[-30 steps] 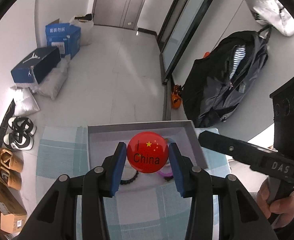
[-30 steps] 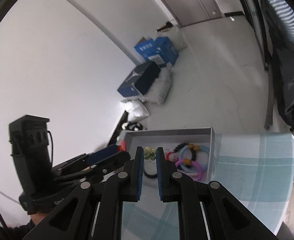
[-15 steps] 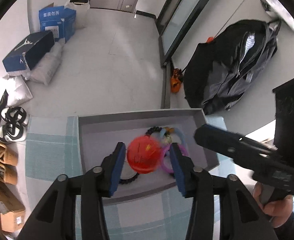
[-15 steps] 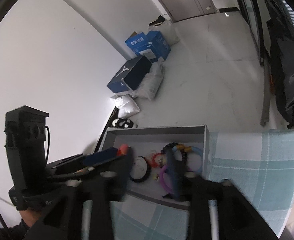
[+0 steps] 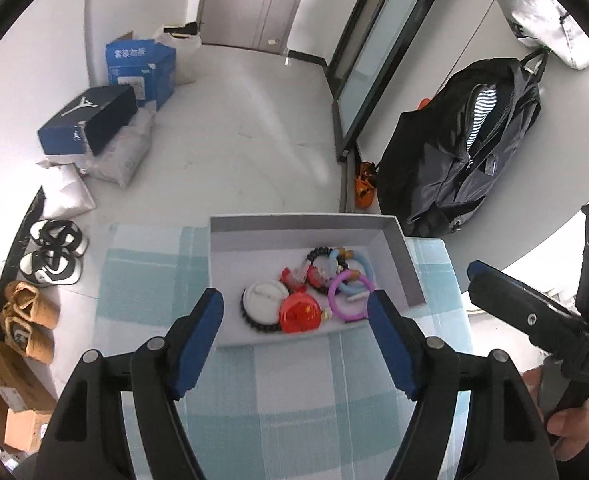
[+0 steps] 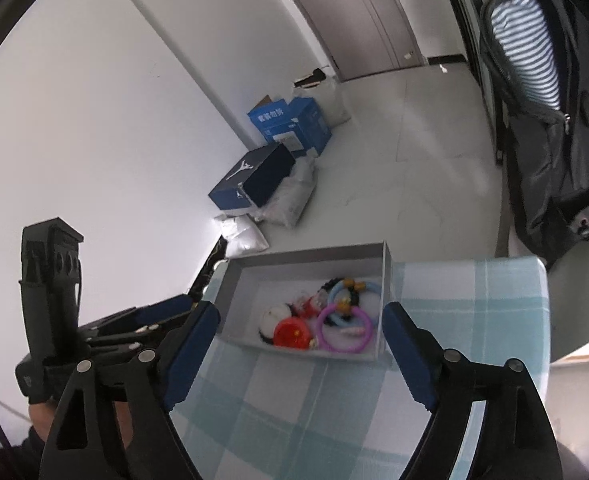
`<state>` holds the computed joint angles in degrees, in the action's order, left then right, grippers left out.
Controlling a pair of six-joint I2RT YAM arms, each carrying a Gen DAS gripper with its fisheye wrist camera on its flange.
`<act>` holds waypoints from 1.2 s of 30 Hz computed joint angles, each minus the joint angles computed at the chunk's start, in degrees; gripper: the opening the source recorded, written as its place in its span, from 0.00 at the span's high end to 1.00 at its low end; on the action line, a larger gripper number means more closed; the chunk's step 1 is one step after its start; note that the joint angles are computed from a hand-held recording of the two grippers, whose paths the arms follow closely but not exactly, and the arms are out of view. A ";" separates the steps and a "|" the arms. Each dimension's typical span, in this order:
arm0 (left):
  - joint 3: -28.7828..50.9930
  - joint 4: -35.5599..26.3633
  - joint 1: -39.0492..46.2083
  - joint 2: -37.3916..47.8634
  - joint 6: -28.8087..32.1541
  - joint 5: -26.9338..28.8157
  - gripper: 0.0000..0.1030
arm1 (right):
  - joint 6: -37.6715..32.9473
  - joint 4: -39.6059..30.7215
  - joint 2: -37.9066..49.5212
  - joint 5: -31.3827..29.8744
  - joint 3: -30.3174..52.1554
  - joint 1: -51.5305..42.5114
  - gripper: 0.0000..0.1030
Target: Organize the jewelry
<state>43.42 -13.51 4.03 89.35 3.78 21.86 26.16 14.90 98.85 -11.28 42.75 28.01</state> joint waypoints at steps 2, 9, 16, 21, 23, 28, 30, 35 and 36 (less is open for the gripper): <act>-3.31 0.80 -0.76 -4.68 -2.00 -4.02 0.31 | 0.29 0.31 -3.14 2.27 -2.79 1.64 0.11; -10.66 -1.11 -3.20 -17.68 -1.81 -9.72 0.31 | 2.30 -1.37 -11.90 10.28 -8.90 7.19 0.04; -14.31 -4.77 -2.30 -26.38 -3.69 -10.66 0.31 | 3.53 -5.93 -19.30 16.92 -12.24 12.31 0.00; -16.34 -6.46 -2.59 -31.06 -4.01 -11.57 0.31 | 3.88 -8.34 -23.73 20.16 -14.07 15.08 0.00; -16.99 -7.72 -2.78 -33.31 -4.18 -11.55 0.31 | 4.38 -8.91 -24.72 20.86 -14.34 16.04 0.00; -17.79 -9.80 -3.62 -36.70 -4.34 -12.06 0.31 | 6.03 -10.82 -28.22 23.71 -15.98 18.95 0.00; -17.89 -10.64 -3.92 -37.74 -4.32 -12.18 0.31 | 6.56 -11.22 -29.02 24.28 -16.40 19.59 0.00; -18.27 -11.50 -5.11 -39.75 -4.50 -13.44 0.31 | 7.04 -12.09 -30.87 24.73 -17.12 19.92 0.00; -18.29 -11.55 -5.30 -39.96 -4.49 -13.71 0.31 | 7.15 -12.29 -31.12 24.43 -17.14 19.78 0.00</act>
